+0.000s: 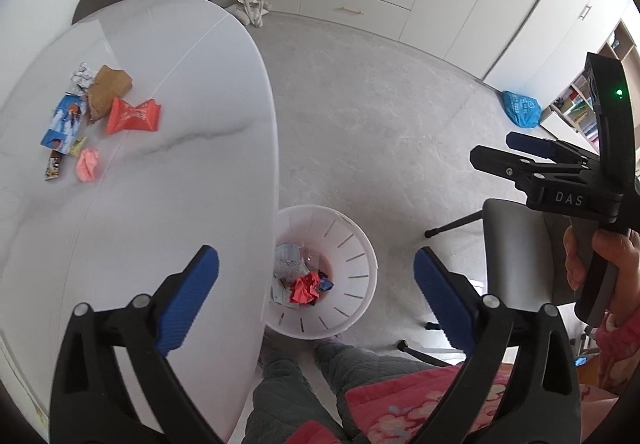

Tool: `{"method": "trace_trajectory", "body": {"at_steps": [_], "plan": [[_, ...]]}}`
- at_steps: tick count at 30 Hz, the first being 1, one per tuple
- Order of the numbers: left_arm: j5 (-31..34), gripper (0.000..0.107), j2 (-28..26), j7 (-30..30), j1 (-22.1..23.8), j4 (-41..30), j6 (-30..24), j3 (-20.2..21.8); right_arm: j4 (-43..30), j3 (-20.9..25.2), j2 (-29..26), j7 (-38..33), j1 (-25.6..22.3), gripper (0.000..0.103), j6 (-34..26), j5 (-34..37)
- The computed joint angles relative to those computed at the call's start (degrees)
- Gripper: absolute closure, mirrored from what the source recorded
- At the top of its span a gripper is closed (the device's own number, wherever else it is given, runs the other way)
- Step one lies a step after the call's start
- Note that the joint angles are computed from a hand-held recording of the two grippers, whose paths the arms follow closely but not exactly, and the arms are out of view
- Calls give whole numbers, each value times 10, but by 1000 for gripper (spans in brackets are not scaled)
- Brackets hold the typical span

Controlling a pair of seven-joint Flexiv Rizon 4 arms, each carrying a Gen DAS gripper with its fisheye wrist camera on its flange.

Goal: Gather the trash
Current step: 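Drop the blue paper and red tissue into the wastebasket with both tools, then grasp the blue-and-white box with the left tool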

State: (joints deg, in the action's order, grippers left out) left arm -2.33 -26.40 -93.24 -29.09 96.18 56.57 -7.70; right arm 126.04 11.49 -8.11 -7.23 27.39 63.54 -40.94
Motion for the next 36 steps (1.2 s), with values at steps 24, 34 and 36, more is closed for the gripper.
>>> {"method": "trace_trajectory", "body": {"at_steps": [24,34,36], "plan": [[132,12,34,-146,58,-14,17,84,-231,-22,-152,-167,62,3,3,34],[154,12,-93,-117,87,-167,-1,114,-398,-25,-264,-318,84,3,-43,132],[151,12,-125,-108,90,-205,-15,119,-429,-23,-285,-344,84,3,-60,154]]}}
